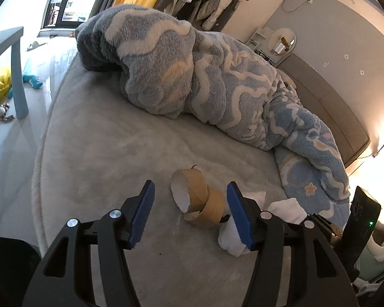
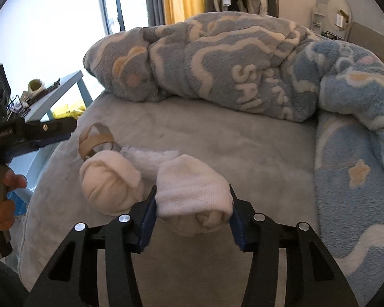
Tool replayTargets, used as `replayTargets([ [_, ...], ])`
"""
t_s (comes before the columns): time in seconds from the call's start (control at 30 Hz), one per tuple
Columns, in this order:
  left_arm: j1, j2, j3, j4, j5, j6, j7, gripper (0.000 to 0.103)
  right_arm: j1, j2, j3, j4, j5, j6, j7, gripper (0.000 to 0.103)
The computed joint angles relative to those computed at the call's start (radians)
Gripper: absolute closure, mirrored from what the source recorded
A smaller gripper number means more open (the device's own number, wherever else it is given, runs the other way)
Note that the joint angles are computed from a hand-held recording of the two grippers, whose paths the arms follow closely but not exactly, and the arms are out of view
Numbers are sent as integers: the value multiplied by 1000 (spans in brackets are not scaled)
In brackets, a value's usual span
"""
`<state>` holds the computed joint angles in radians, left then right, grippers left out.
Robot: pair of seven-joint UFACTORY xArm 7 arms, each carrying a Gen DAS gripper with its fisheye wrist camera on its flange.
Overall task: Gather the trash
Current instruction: 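Grasp the white sock ball with the right tool while the left tool grasps the brown tape roll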
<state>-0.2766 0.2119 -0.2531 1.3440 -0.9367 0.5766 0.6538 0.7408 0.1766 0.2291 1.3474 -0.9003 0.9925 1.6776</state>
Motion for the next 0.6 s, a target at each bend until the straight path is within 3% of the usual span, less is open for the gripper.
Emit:
replayTargets([
  [0.33,15,59,-17,53,-53,39,-16,51,-17,-35,7,-40,-10,-14,-6,53],
  [0.6,50,122,-27,107,-141,132,-34,59,-43,-67,21,-81,-15,-42,13,53],
])
